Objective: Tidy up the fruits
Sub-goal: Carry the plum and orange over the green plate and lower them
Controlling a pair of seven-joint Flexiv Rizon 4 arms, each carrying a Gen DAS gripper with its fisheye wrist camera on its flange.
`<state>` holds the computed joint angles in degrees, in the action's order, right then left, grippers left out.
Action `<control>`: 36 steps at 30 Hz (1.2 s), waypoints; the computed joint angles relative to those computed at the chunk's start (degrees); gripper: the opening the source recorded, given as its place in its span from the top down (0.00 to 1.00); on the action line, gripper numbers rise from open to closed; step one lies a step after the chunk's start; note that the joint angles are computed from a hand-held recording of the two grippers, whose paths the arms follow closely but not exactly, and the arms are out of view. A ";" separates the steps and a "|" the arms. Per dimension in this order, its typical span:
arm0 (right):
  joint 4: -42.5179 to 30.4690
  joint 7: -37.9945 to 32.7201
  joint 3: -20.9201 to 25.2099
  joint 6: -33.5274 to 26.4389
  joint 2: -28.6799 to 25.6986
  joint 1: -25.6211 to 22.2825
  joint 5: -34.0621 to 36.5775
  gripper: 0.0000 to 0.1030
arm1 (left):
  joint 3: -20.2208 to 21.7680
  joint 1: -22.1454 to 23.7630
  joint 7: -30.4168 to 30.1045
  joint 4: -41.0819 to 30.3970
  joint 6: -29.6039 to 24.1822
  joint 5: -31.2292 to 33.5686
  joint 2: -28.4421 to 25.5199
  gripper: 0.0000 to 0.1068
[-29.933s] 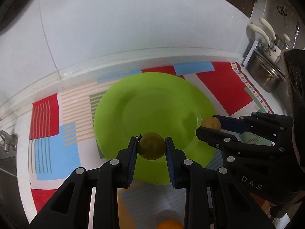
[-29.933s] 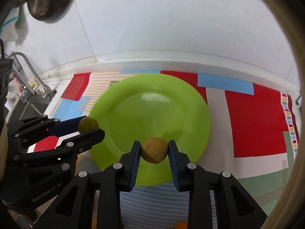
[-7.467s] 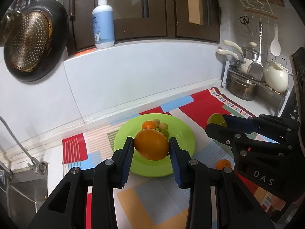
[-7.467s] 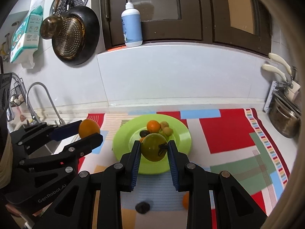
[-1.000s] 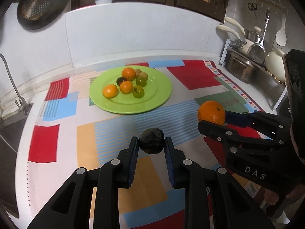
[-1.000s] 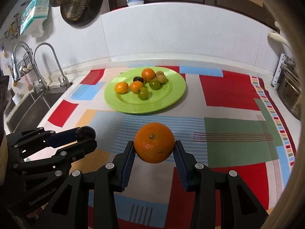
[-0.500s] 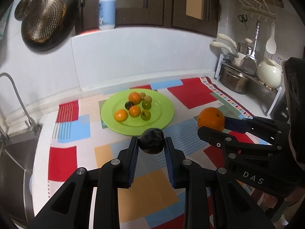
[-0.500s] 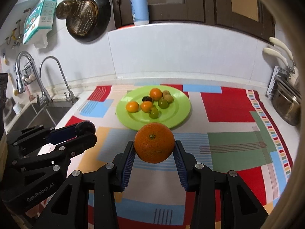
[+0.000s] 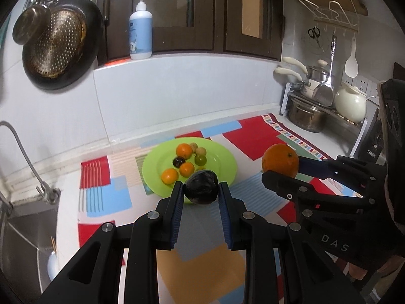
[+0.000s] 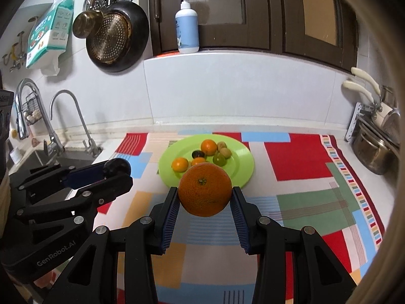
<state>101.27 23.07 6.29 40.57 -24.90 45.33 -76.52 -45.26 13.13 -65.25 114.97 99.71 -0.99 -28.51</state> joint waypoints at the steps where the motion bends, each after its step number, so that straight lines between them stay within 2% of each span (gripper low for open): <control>1: -0.63 -0.12 -0.14 -0.64 -0.28 0.23 0.14 0.59 | -0.15 0.20 0.40 -0.49 -0.02 0.23 -0.26 0.74; 6: -3.15 -1.03 -0.90 -1.57 -1.53 0.48 0.89 0.59 | -1.36 1.23 2.95 -3.08 -1.08 0.41 -1.99 0.74; 12: -5.85 -1.67 -2.11 -1.50 -3.06 0.51 1.88 0.59 | -0.93 0.47 6.34 -6.64 -2.37 -0.79 -4.14 0.74; 22: -10.01 -4.63 -4.09 -1.62 -5.59 0.71 3.69 0.59 | 1.50 -3.31 12.20 -13.25 -5.68 -5.12 -8.05 0.74; 28: -12.02 -6.27 -5.37 -0.01 -7.11 0.05 5.05 0.59 | 4.88 -7.27 15.13 -17.59 -7.73 -8.61 -10.13 0.74; 36: -13.66 -7.37 -6.96 3.72 -9.37 -1.55 7.29 0.59 | 11.61 -13.90 17.87 -24.69 -10.87 -13.05 -13.70 0.74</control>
<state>87.61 15.70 -0.67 44.30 -34.27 43.78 -69.23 -33.65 -0.77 -47.38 90.28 88.84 -14.05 -42.22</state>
